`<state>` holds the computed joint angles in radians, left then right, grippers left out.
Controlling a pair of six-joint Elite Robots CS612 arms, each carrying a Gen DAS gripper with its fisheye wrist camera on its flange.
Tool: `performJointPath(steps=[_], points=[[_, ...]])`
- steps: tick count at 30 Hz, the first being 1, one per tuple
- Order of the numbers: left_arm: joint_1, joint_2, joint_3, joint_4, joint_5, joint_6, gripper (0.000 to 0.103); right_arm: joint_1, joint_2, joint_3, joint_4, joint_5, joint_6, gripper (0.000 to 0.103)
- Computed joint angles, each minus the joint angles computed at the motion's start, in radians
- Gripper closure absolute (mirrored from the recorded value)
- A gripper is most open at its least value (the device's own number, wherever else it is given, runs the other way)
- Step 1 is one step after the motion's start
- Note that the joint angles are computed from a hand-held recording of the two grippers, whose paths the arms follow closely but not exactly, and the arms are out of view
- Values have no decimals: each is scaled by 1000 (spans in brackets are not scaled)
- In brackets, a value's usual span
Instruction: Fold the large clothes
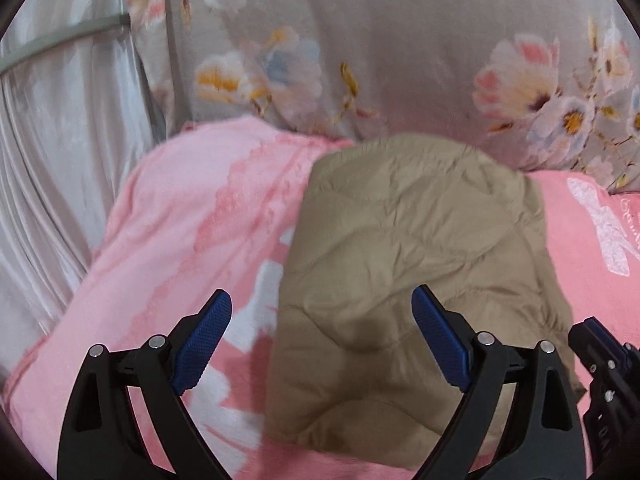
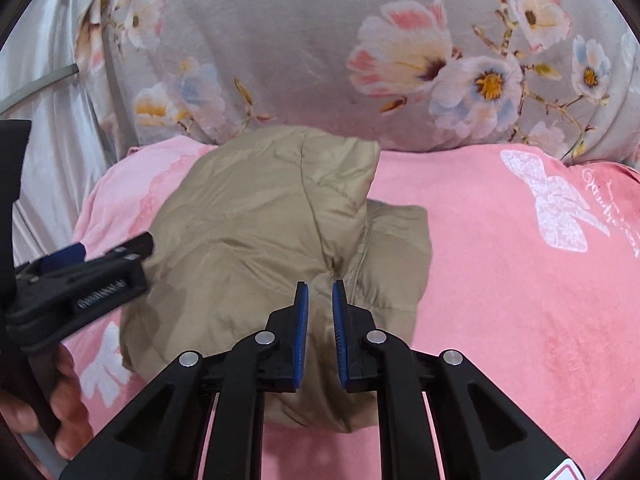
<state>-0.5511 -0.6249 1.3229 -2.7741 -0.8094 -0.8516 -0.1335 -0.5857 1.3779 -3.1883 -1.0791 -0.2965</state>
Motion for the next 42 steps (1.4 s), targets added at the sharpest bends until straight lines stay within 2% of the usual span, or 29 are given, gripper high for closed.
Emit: performJointPath(steps=[2, 8, 21, 30, 31, 34, 35, 36, 37, 39, 42], points=[[8, 15, -15, 24, -43, -28, 14, 8, 8, -3, 9, -21, -8, 93], [11, 39, -13, -10, -54, -21, 11, 18, 43, -23, 19, -53, -12, 94], [11, 71, -28, -39, -36, -9, 8, 24, 82, -47, -9, -61, 17, 94], [6, 87, -34, -63, -6, -2, 7, 22, 84, -58, 31, -47, 18, 94], [8, 86, -28, -80, -13, 5, 7, 21, 83, -58, 35, -44, 14, 94], [23, 52, 13, -128, -95, 23, 9, 14, 59, -50, 44, -29, -8, 95], [26, 39, 26, -143, -93, 25, 9, 11, 52, -48, -6, -19, 6, 95], [27, 30, 29, -143, -54, 29, 9, 11, 50, -56, -38, -22, 19, 95], [29, 27, 19, -118, -19, 32, 10, 13, 50, -70, -55, -27, 33, 95], [40, 30, -21, -67, 9, 37, 11, 25, 62, -138, 3, -33, 57, 94], [74, 58, -117, 46, -54, 26, 11, 42, 112, -271, 136, -48, 128, 94]])
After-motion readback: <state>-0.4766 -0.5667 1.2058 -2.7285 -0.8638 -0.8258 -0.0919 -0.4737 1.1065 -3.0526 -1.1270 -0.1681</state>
